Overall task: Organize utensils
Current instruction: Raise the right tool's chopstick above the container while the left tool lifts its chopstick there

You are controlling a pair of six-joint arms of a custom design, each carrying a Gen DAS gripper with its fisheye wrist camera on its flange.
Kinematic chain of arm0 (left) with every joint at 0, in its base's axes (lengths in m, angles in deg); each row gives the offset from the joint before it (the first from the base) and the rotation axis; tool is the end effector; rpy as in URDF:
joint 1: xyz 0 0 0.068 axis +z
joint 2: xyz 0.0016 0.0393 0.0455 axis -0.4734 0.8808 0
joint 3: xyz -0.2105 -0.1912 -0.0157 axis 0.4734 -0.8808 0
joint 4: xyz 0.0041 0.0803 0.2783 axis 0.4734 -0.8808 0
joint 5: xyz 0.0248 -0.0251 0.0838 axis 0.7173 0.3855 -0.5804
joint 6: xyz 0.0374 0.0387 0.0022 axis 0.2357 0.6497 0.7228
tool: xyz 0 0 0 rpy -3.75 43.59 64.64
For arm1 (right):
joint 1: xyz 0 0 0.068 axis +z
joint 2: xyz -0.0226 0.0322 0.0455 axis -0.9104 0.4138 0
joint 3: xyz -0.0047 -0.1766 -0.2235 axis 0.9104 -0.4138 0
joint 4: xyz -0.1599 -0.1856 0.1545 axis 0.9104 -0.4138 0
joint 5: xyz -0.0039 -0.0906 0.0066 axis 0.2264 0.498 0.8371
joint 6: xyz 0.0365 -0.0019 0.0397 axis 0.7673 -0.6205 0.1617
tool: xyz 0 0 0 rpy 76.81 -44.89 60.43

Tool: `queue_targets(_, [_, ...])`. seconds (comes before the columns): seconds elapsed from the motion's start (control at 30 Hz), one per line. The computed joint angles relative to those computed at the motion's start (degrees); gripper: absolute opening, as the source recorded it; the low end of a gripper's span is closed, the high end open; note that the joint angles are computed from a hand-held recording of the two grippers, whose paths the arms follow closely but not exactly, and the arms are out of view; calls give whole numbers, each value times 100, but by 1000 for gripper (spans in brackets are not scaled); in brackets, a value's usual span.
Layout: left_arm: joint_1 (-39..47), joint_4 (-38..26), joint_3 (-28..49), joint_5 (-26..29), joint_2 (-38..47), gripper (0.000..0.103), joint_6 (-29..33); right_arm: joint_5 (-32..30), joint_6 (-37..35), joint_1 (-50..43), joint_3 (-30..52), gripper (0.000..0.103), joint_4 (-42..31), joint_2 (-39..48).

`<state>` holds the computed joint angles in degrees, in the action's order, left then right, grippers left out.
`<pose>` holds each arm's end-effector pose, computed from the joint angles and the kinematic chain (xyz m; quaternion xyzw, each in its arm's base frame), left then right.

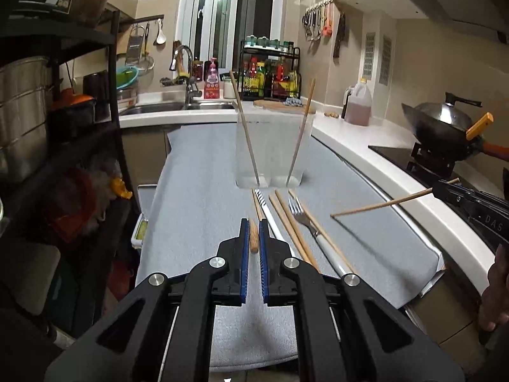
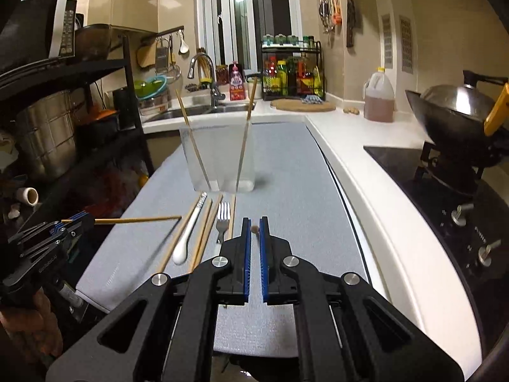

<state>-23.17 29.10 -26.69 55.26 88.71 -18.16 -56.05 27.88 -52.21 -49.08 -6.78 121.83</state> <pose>0.3215 0.0120 0.1765 0.1590 0.8412 -0.1428 0.4967 0.2605 0.0512 0.1987 0.0882 0.8589 -0.0011 0.5044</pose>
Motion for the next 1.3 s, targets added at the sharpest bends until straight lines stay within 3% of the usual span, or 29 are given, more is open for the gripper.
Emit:
queue_targets(0.33, [-34, -711, 1194, 204, 139, 6, -232, -496, -195, -384, 944, 5, -362, 265])
queue_targets(0.63, [-67, -2180, 2739, 371, 692, 6, -167, -718, -325, -440, 1798, 5, -763, 705])
queue_targets(0.9, [-90, -2671, 3624, 464, 1149, 6, -231, -948, -484, -552, 2543, 5, -895, 1177])
queue_targets(1.3, [-345, -3967, 6341, 446, 2361, 6, -510, -1352, -797, -886, 4542, 5, -1146, 2284])
